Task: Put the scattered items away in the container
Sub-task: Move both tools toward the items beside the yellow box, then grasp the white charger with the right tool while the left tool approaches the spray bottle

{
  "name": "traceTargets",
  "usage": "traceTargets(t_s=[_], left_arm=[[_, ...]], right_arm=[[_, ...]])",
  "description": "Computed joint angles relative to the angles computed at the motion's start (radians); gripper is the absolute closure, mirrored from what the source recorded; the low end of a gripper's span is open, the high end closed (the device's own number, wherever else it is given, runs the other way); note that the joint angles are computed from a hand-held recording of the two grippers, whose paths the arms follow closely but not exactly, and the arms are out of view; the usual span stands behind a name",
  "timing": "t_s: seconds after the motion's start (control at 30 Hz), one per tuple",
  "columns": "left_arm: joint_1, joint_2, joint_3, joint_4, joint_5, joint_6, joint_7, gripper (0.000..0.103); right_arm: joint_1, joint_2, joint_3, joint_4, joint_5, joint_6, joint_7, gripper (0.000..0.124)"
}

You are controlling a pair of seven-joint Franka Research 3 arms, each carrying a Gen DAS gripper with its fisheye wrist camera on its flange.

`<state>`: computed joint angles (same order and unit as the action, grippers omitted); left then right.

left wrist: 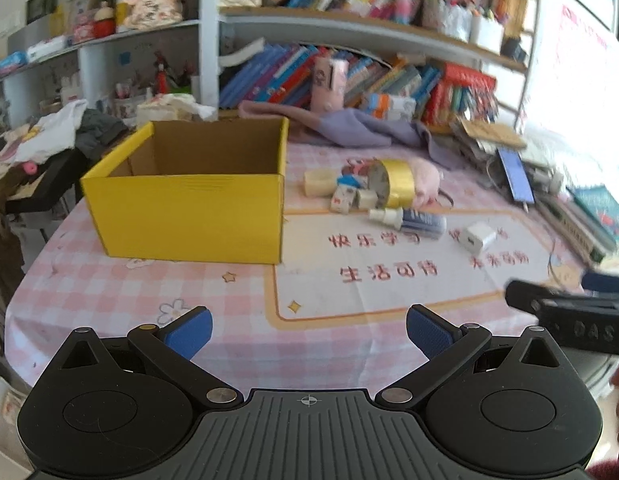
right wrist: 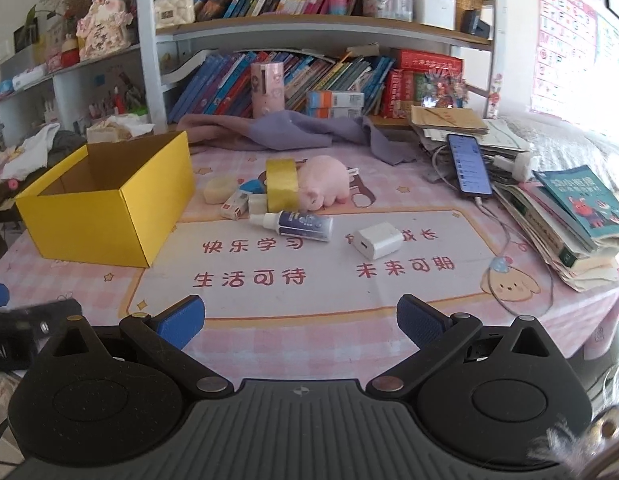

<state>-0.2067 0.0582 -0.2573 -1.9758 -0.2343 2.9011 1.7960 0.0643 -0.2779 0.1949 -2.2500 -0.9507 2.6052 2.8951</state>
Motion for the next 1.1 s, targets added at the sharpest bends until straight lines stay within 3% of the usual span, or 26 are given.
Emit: traceTargets(t_s=[0.3,0.6,1.1], left_arm=[[-0.036,0.08,0.014,0.089,0.247,-0.034,-0.228,0.0],[-0.091,0.268,-0.008,0.344,0.369,-0.194,-0.344,0.0],[-0.276,0.602,0.04,0.877,0.503,-0.454,-0.52,0.0]], right_arm=[[-0.003,0.081,-0.077,0.029,0.131,0.11,-0.226,0.021],[-0.028,0.155,-0.162,0.066,0.367,0.156,-0.553,0.022],[-0.077,0.288,-0.267,0.185,0.822,0.174,-1.147,0.027]])
